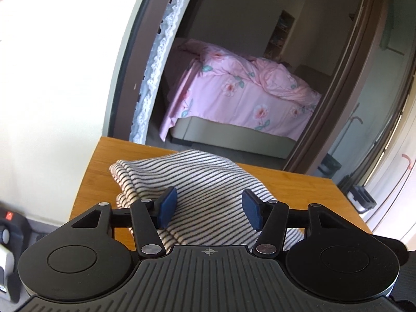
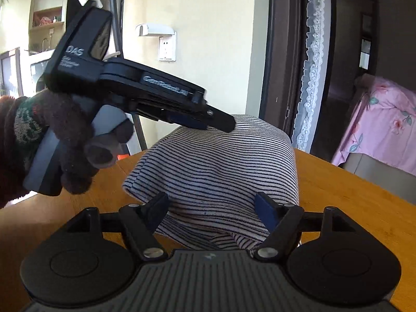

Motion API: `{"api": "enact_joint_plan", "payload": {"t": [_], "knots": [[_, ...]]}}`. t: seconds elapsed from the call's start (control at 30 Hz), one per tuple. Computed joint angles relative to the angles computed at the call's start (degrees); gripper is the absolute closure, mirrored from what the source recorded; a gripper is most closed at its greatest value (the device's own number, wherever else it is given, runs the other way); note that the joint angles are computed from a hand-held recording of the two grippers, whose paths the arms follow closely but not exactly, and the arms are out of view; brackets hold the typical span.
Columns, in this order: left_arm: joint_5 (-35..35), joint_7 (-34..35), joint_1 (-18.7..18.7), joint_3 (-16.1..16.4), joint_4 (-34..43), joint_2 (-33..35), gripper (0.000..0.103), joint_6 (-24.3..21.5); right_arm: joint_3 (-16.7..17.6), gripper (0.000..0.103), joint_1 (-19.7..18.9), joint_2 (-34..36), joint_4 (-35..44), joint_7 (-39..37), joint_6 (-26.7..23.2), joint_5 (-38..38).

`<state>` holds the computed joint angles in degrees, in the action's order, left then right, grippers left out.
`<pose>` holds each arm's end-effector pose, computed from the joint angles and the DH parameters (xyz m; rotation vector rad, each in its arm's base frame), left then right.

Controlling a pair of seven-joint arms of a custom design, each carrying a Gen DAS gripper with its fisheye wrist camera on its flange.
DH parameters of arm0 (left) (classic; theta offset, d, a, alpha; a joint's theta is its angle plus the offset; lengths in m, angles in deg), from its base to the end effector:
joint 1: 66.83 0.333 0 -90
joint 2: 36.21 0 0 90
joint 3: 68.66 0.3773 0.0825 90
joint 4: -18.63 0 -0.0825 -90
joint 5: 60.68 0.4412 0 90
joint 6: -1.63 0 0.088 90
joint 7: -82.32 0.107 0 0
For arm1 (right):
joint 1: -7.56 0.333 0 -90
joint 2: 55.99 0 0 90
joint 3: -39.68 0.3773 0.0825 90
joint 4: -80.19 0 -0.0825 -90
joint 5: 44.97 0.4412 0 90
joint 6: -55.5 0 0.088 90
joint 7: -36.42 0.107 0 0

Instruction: Fold clothes

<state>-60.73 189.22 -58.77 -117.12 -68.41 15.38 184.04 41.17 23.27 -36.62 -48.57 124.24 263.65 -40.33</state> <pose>0.7666 -0.3579 0.3727 -1.3864 2.1551 -1.5437 0.6169 0.1790 0.3530 -1.7234 1.3548 -0.7601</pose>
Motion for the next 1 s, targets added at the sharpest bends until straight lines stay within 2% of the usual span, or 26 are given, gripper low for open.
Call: {"api": "enact_joint_plan", "payload": {"t": [0.03, 0.07, 0.13, 0.17, 0.2, 0.23, 0.3, 0.43, 0.5, 0.53, 0.6, 0.7, 0.77, 0.8, 0.83, 0.9, 1.0], "knots": [[-0.14, 0.08, 2.33, -2.06, -2.64, -0.78, 0.042, 1.49, 1.42, 0.029, -2.53, -0.66, -0.75, 4.0, 0.45, -3.15], [0.1, -0.36, 4.25, -3.26, -5.34, -1.96, 0.042, 2.7, 1.75, 0.029, -3.06, -0.96, -1.21, 4.63, 1.64, -2.51], [0.11, -3.11, 4.4, -0.97, -9.18, -5.73, 0.045, 3.57, 0.79, 0.029, -2.26, -1.19, -1.6, 4.77, 3.49, -0.99], [0.61, -3.95, 4.91, -1.12, -9.93, -5.92, 0.045, 2.81, 0.16, 0.029, -1.51, -1.12, -1.54, 3.96, 4.19, 0.13], [0.99, -4.61, 5.46, -1.37, -10.61, -6.0, 0.052, 1.99, -0.34, 0.029, -0.89, -1.03, -1.47, 3.15, 4.88, 1.22], [1.42, -4.77, 5.48, -1.51, -10.74, -5.52, 0.065, 1.6, -0.34, 0.029, -0.85, -0.89, -1.12, 3.17, 4.74, 1.57], [2.0, -4.77, 5.43, -1.76, -10.85, -4.47, 0.067, 0.82, -0.69, 0.029, -0.19, -0.69, -0.39, 2.47, 3.82, 3.06], [3.19, -5.96, 4.15, 0.64, -12.71, -7.01, 0.067, 4.29, -1.56, 0.029, 2.04, -0.89, -0.61, -0.9, 2.47, 5.88], [4.74, -6.89, 3.43, 1.95, -13.84, -8.57, 0.068, 9.95, -1.78, 0.03, 3.27, -0.43, -0.2, -2.8, 3.2, 7.29], [4.66, -6.54, 2.94, 2.6, -14.26, -9.33, 0.066, 12.72, -1.1, 0.032, 2.65, -0.07, 0.38, -2.39, 3.41, 6.04], [8.86, -8.21, 4.74, -0.28, -11.09, -6.61, 0.065, 11.65, 0.22, 0.049, 1.56, 0.55, 1.77, -1.24, 3.32, 3.2], [12.15, -8.94, 2.66, -0.53, -2.1, -1.82, 0.065, 5.19, 1.11, 0.065, 0.75, 1.86, 4.47, -0.94, 1.77, -0.95], [10.9, -8.85, -1.49, 3.54, 3.35, -0.76, 0.065, 1.12, 1.73, 0.067, 0.22, 2.14, 5.69, -0.56, -2.48, -2.57], [9.51, -9.35, -4.46, 7.37, 5.48, -0.98, 0.065, -0.11, 2.35, 0.067, -0.46, 2.21, 6.19, 0.35, -5.08, -4.1], [10.38, -11.43, -6.36, 10.16, 7.11, -0.78, 0.065, -1.61, 1.32, 0.067, 0.87, 2.42, 6.18, -0.68, -6.36, -3.15], [6.47, -8.96, -6.98, 10.85, 7.62, 0.44, 0.066, -1.76, -3.62, 0.066, 6.83, 2.94, 5.62, -5.43, -5.52, 1.5], [3.81, -7.69, -7.22, 11.07, 8.31, 2.1, 0.066, -1.52, -5.67, 0.064, 9.94, 3.39, 6.93, -8.47, -7.23, 6.1]]}}
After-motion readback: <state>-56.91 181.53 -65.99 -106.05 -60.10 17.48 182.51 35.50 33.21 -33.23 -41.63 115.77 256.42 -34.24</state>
